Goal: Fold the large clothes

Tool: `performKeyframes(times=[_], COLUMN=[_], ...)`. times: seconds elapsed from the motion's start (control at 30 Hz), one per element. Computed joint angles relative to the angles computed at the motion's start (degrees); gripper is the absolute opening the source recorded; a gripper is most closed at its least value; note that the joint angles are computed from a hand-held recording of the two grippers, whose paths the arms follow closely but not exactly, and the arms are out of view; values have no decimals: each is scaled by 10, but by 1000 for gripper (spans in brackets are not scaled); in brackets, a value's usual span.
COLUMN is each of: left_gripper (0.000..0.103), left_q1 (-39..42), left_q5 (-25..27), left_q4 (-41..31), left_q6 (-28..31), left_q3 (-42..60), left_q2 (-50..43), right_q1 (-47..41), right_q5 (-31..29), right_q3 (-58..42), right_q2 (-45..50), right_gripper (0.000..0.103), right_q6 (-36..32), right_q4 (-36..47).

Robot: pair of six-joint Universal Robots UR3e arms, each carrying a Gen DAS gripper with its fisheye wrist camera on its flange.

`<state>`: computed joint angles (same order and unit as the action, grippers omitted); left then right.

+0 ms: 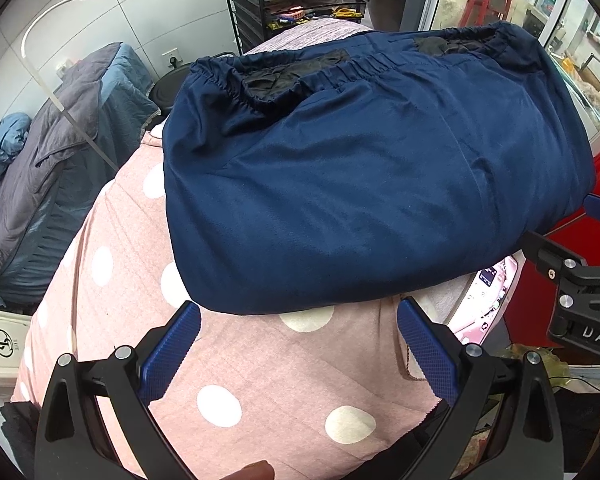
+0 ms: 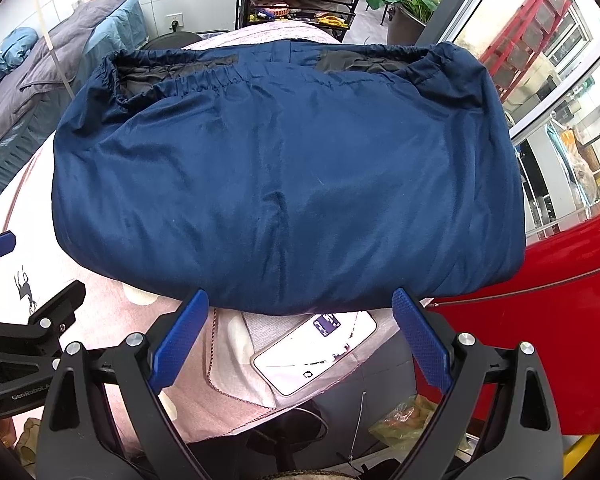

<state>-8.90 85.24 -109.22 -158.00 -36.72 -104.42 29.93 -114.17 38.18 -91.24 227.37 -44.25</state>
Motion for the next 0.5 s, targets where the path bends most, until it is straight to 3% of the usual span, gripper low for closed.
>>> performKeyframes(times=[0.5], left_gripper=[97], left_q1=[-4], left_q5=[10], left_q4=[3], left_q6=[2], left_q3=[-2], left_q2=[-3], right_q1=[-1], right_q5=[2], right_q3=[-10], right_q2=[8], right_gripper=[92], right_q6=[-7], right_q4=[1])
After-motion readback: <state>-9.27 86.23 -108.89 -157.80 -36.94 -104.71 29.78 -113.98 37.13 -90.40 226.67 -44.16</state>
